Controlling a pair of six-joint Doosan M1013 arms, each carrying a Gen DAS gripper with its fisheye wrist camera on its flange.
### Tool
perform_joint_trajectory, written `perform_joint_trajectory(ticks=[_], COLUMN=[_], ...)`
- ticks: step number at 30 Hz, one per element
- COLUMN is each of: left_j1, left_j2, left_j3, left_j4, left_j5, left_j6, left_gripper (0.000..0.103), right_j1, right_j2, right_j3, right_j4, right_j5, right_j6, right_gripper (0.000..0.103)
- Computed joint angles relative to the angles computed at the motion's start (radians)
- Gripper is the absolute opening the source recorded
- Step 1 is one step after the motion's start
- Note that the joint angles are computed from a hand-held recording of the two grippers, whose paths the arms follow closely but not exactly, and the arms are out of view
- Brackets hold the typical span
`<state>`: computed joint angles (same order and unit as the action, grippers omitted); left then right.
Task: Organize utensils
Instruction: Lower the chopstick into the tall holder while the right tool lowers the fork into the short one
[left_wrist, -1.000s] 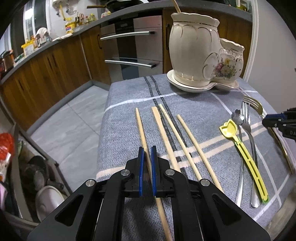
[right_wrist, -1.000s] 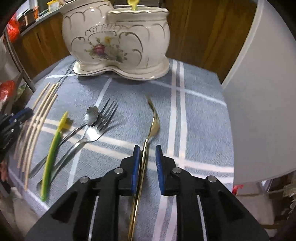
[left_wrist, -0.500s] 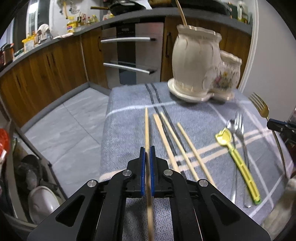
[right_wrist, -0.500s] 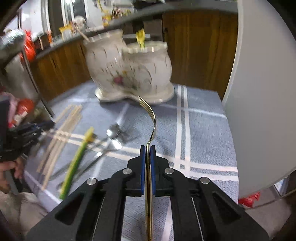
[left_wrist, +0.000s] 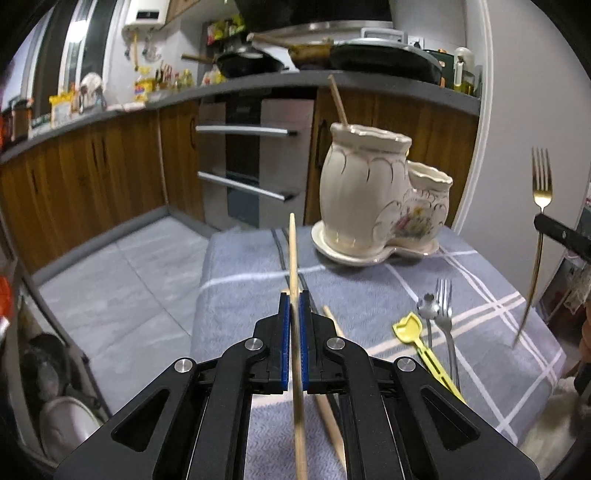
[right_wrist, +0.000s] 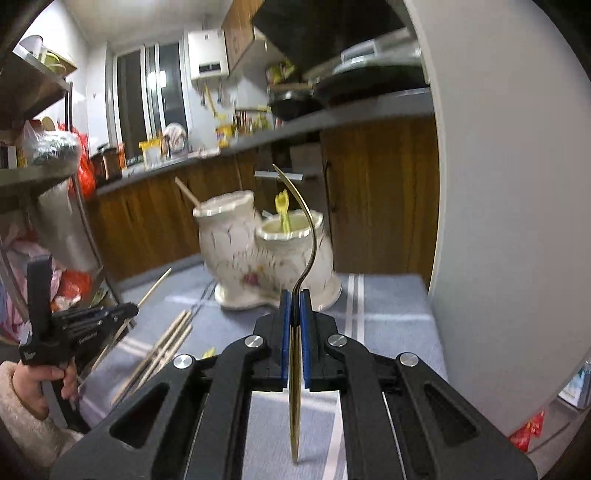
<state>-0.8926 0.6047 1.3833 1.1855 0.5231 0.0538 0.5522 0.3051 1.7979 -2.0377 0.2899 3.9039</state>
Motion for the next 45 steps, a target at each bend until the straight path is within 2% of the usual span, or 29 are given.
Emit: perform_joint_trajectory(ticks=[2, 5, 10, 13, 15, 17, 19, 24, 26, 28, 31, 35, 39, 42, 45], left_j1=[-0.002, -0.006, -0.016, -0.002, 0.008, 0.01, 0.017, 0.044, 0.052, 0.056, 0.062, 0.062, 0.054, 0.046, 0.04], left_j2=[-0.006, -0.023, -0.044, -0.048, -0.039, -0.022, 0.002, 0.07, 0.099, 0.133, 0.173, 0.215, 0.264, 0.286, 0.291], left_j3=[0.012, 0.042, 0.071, 0.065, 0.035, -0.008, -0.06, -0.202, -0.261, -0.322, -0.392, -0.461, -0.546, -0.578, -0.575], left_j4=[0.071, 0.262, 0.668, 0.903, 0.964, 0.954, 0.966, 0.956, 0.892, 0.787, 0.684, 0.618, 0.473, 0.463, 0.481], left_j5=[-0.014, -0.04, -0.033, -0.07, -0.108, -0.118, -0.124, -0.197, -0.217, -0.212, -0.192, -0.149, -0.081, -0.029, -0.007], left_j6=[-0.066, -0.255, -0.644, -0.906, -0.964, -0.926, -0.917, -0.889, -0.819, -0.695, -0.594, -0.517, -0.318, -0.256, -0.23], left_gripper=[0.005, 0.005, 0.005, 0.005, 0.005, 0.005, 0.005, 0.005, 0.005, 0.005, 0.005, 0.005, 0.005, 0.005, 0.005], right_j1=[0.001, 0.006, 0.008, 0.002, 0.0, -0.004, -0.014, -0.038, -0.048, -0.059, -0.069, -0.08, -0.084, -0.086, -0.088], right_j2=[0.003, 0.01, 0.016, 0.022, 0.03, 0.04, 0.05, 0.078, 0.088, 0.099, 0.118, 0.133, 0.142, 0.15, 0.16], right_j3=[-0.004, -0.011, -0.04, -0.066, -0.086, -0.107, -0.134, -0.176, -0.184, -0.194, -0.207, -0.207, -0.211, -0.228, -0.246], right_j4=[-0.045, -0.104, -0.225, -0.308, -0.377, -0.417, -0.459, -0.579, -0.605, -0.609, -0.548, -0.569, -0.582, -0.571, -0.522], right_j5=[0.018, 0.058, 0.121, 0.14, 0.178, 0.197, 0.175, 0.186, 0.207, 0.208, 0.2, 0.214, 0.21, 0.172, 0.127], right_j6=[0.047, 0.097, 0.188, 0.251, 0.308, 0.344, 0.382, 0.527, 0.572, 0.598, 0.583, 0.652, 0.682, 0.668, 0.612], right_gripper=[0.005, 0.005, 0.005, 0.005, 0.005, 0.005, 0.005, 0.005, 0.005, 0.005, 0.005, 0.005, 0.005, 0.005, 0.005])
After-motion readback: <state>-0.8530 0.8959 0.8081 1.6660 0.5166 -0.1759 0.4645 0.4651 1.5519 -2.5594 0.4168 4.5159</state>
